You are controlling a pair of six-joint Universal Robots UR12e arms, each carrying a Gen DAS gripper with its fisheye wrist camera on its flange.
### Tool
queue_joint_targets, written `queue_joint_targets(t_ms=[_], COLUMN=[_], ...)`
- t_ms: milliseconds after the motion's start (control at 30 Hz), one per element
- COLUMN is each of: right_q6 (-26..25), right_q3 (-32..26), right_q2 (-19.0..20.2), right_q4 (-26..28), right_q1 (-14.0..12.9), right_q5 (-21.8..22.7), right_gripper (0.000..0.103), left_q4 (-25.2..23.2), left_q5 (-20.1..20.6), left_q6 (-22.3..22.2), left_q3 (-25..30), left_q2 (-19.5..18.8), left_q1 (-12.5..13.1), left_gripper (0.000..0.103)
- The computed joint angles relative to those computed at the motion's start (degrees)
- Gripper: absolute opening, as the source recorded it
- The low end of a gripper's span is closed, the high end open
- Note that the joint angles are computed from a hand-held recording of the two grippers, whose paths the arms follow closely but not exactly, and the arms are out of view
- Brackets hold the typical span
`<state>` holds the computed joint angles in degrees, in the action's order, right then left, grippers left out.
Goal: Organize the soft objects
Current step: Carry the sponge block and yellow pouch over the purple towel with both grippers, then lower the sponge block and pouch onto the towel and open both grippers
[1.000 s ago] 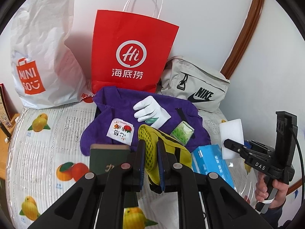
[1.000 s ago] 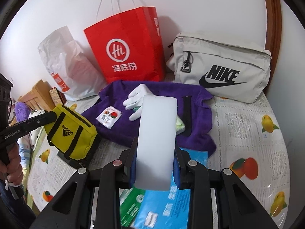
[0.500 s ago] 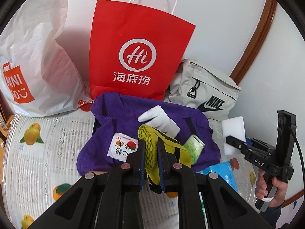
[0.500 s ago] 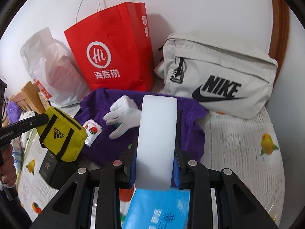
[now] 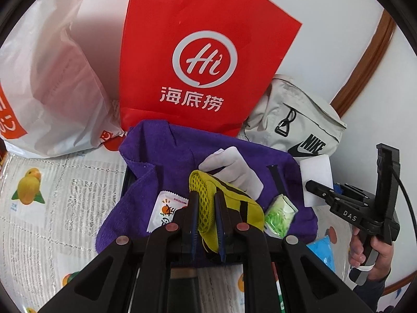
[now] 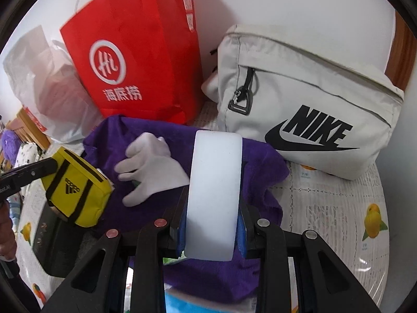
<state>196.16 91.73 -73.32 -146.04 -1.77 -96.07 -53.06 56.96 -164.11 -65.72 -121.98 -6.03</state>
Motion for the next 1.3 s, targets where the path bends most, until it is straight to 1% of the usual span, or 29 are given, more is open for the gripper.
queue_joint_targets(t_ms=[333,667,733,800,833,867,900,933,967,1000,1067,1200,1300], right_q6=[-0.2,-1.0,-1.2,-1.1,-0.9,-0.8,-0.7,-0.5,-0.4,-0.1,0.5,1.5,1.9], right_q3=[-2.8,-3.9,-3.8,-3.4,-3.1,-2.7,-2.4,-2.1,-1.8,-1.4,-0.9,0.6,1.9], right_q2=[2.8,4.1,4.0,3.8,3.5,3.2,2.9,2.5,2.2,1.7,1.0,-0.8,-2.4], right_q4=[4.2,5.8,5.6,5.2,4.7,4.0,3.7,3.3,3.0,2.6,2.5,1.1,0.4], right_q1=[-0.9,-1.3,-1.4,-1.4,-1.4,-1.3,-1.3,-1.2,-1.2,-1.2,-1.0,-0.6,0.2], right_q5=[1.8,2.7,3.0,3.3,3.3,3.2,3.1,3.0,3.0,3.0,2.8,2.7,2.0], right_gripper=[0.03,0.031,0.033,0.043,0.046,0.051,0.054,0.055,0.055,0.056,0.056,0.057,0.057], left_q4=[-3.5,-5.9,-6.1,-6.0,-6.4,-6.9,-6.7,-6.3,-5.8,-5.2,-4.7,-4.2,-3.2], left_q5=[1.2,4.3,5.0,5.6,6.0,6.4,6.6,6.9,7.5,8.5,9.0,8.5,8.1], left_q6=[-1.0,-1.8,-1.7,-1.6,-1.5,-1.7,-1.8,-2.0,-2.1,-1.9,-1.6,-0.9,-0.1], left_q3=[3.2,4.8,4.9,4.9,5.1,5.3,5.2,5.0,4.8,4.5,4.0,2.6,0.4], left_q2=[-3.1,-4.6,-4.6,-4.6,-4.6,-4.7,-4.6,-4.4,-4.2,-3.9,-3.4,-1.9,0.0], left_q1=[-0.6,-1.0,-1.0,-1.1,-1.2,-1.3,-1.3,-1.3,-1.4,-1.5,-1.5,-1.1,-0.7], left_gripper=[0.012,0.013,0.014,0.016,0.022,0.034,0.04,0.05,0.053,0.053,0.053,0.053,0.054])
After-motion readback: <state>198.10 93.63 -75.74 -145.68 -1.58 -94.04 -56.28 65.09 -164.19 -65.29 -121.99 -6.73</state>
